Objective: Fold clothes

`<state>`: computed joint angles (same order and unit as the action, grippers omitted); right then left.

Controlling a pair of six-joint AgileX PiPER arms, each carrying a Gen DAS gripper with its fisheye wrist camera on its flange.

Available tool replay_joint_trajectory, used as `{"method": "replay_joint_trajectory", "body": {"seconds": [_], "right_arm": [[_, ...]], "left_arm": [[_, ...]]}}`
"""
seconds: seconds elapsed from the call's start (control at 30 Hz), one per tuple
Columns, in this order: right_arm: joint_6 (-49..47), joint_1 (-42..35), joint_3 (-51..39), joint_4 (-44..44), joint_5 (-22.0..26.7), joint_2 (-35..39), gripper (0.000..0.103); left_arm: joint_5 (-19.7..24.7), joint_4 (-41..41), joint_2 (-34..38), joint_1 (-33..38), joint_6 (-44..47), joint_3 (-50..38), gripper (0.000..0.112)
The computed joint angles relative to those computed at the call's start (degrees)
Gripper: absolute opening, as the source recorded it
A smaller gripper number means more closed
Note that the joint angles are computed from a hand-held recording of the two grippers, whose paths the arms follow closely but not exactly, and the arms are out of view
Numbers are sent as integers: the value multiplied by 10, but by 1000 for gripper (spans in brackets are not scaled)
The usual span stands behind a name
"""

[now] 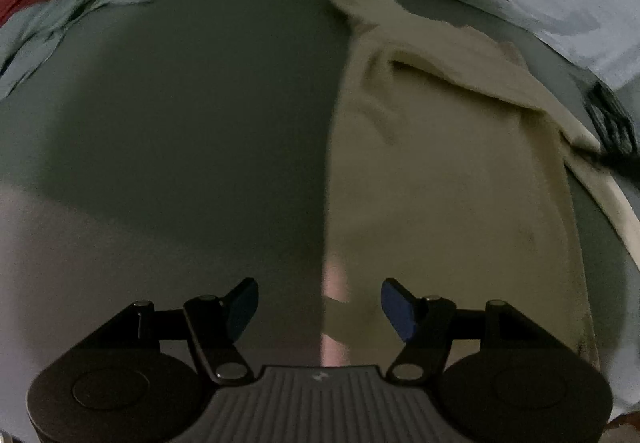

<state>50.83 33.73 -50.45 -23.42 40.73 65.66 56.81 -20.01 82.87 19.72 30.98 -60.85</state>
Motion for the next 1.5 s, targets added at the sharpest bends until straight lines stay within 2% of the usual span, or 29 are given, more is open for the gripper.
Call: {"method": "replay_joint_trajectory", "body": {"seconds": [0.17,0.23,0.3,0.37,0.4,0.43,0.47,0.53,0.63,0.67,0.73,0.83,0.87,1.0,1.07,1.2,1.37,1.5], "right_arm": [[-188,110,18,286,-62,7,45],[-247,140,11,361,-61,30,45],[-252,178,-23,344,-26,61,45],[-202,208,-30,296,-21,70,33],[-184,218,-29,283,-23,72,16],[-177,216,-27,287,-22,68,3],[-157,224,-23,285,-24,57,3],[-174,215,0,338,-50,19,2],[-162,209,-2,349,-21,-1,2],[-184,199,-10,366,1,15,3],[-249,169,-18,441,37,47,18],[-259,162,-18,430,32,21,40],[-255,157,-22,414,25,10,43],[-253,101,-56,347,7,-4,50],[-267,59,-91,326,7,21,52],[-379,-37,-182,353,-18,119,57],[-478,-117,-344,406,-43,294,61],[-527,-153,-537,444,2,469,62]], "left_arm": [[18,-13,3,59,7,2,70],[22,-9,1,73,7,7,70],[25,-9,-8,90,18,18,70],[31,-10,-22,108,38,31,71],[34,-7,-29,116,46,36,71],[38,-5,-35,124,54,41,71],[44,-3,-42,133,63,44,71],[55,-6,-52,155,83,47,71],[62,-13,-55,175,90,45,72],[64,-15,-53,180,89,43,72],[59,-17,-46,178,81,38,72],[46,-30,-35,169,76,26,73],[43,-37,-27,167,75,20,76],[30,-47,11,135,54,-11,77],[13,-44,31,108,40,-30,77],[-6,-43,76,72,21,-78,77],[-3,-39,139,48,2,-150,77],[3,-27,189,37,-20,-206,77]]}}
